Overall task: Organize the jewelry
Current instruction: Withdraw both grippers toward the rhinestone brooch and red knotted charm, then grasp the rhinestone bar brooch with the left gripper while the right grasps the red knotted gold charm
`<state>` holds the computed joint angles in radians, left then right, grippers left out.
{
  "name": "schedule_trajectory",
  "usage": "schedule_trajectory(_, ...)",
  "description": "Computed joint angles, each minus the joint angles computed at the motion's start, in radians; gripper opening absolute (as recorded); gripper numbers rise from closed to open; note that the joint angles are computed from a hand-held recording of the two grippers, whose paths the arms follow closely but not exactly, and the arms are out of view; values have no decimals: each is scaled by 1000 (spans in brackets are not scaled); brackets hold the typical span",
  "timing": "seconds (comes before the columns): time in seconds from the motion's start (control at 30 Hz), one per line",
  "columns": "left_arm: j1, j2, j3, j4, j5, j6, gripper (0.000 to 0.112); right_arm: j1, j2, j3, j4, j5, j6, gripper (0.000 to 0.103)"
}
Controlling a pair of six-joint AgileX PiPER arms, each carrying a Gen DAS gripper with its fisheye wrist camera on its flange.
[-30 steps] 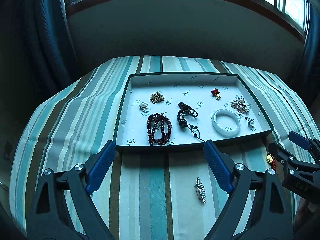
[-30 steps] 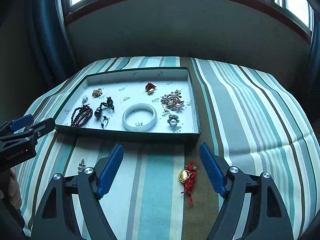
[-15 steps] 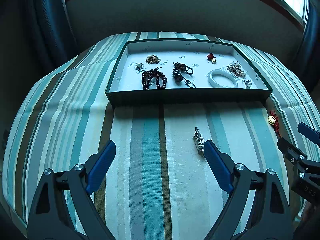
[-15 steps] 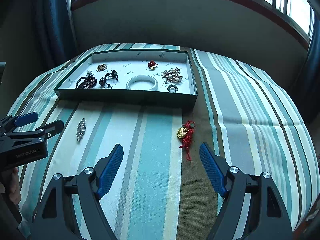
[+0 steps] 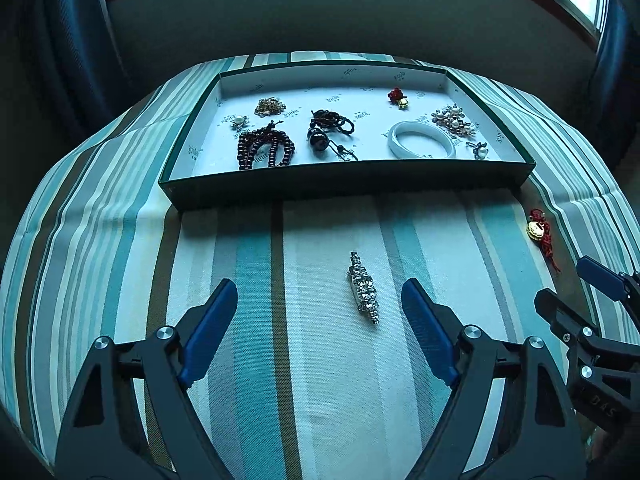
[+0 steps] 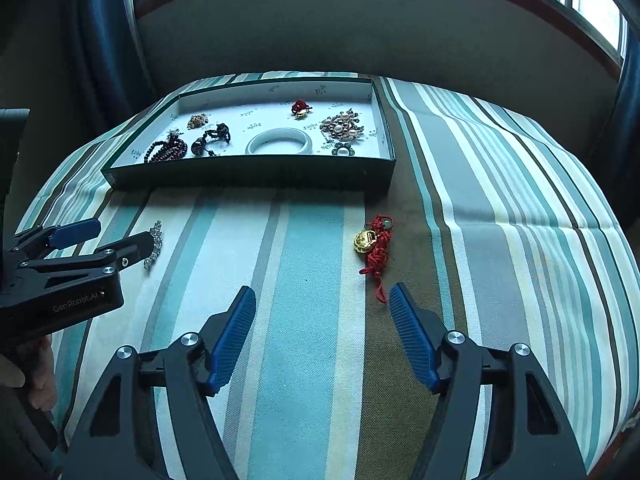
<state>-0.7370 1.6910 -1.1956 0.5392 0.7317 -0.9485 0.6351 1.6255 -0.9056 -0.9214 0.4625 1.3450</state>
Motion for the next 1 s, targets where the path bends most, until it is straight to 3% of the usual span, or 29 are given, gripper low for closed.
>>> schedule_trajectory(0.17,25,60,-50,-73,-9,93,61,-13,0,2,7,-12,-1,69)
schedule_trajectory(0.43,43,42,-17,-117,-76,180,16,-29,2,7,8,-25,9,69)
schedule_trajectory(1.0,86,-30,49,-72,-86,206,13,-36,4,-3,10,-12,9,69)
